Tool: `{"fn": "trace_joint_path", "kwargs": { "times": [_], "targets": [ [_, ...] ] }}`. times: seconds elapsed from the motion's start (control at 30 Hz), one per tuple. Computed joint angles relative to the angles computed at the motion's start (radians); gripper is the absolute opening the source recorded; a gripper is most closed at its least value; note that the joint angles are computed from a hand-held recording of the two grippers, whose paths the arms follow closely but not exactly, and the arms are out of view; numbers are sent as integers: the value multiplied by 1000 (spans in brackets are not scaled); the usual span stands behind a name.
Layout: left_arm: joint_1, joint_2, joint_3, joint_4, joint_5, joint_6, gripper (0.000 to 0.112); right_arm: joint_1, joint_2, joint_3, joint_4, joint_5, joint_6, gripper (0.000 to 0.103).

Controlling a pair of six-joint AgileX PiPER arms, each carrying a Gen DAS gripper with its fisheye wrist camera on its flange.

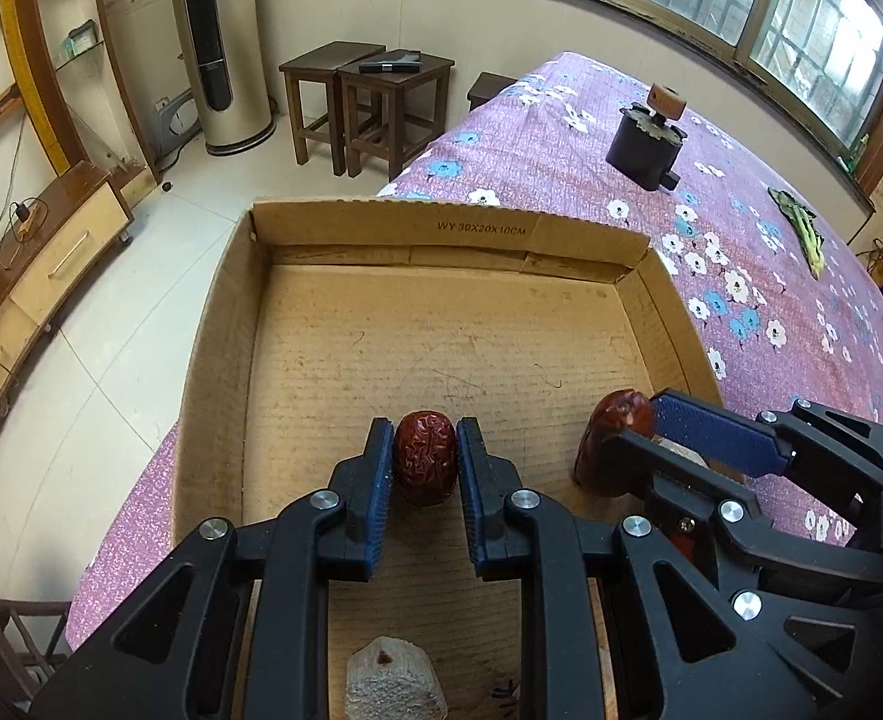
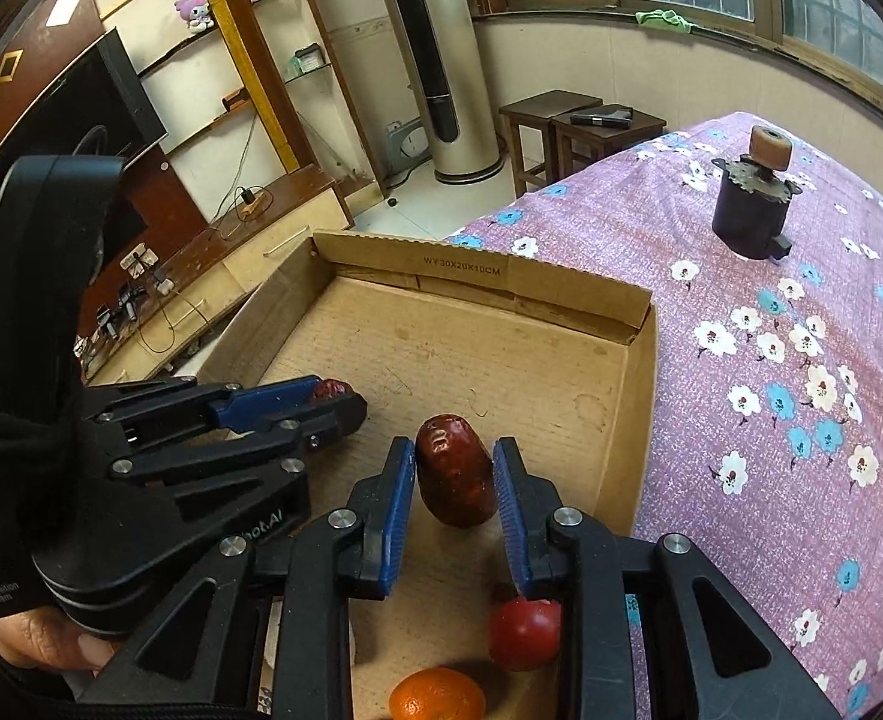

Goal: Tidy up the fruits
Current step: 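Carry both red dates with both tools over the tray, then open both tools to drop the red dates into the tray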

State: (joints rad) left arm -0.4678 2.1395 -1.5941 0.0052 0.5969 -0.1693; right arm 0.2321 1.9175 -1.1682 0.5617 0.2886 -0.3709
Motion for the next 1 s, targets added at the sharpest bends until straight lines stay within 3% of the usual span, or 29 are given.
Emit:
{"fn": "trace_joint_path", "kwargs": {
  "times": [0.3, 0.37, 0.43, 0.57, 0.67, 0.73, 1.0],
  "targets": [
    [-16, 7, -15, 54, 17, -44, 19, -64, 45, -37, 236, 58, -193, 27],
    [-22, 9, -16, 77, 19, -64, 19, -74, 72, -66, 219, 92, -166, 27],
    [-25, 7, -10, 90, 15, -74, 19, -79, 77, -58, 276, 85, -218, 27],
    [-30, 5, -10, 110, 21, -94, 20, -69, 72, -56, 221, 70, -169, 27],
    [-30, -8, 9, 128, 17, -122, 33, -54, 48, -35, 176, 54, -121, 31],
    [-27, -22, 32, 136, 4, -137, 54, -50, 21, -12, 172, 35, -113, 31],
    [-52, -126, 172, 168, -78, -168, 58, -55, -105, 103, 220, 12, -196, 35]
  ]
}}
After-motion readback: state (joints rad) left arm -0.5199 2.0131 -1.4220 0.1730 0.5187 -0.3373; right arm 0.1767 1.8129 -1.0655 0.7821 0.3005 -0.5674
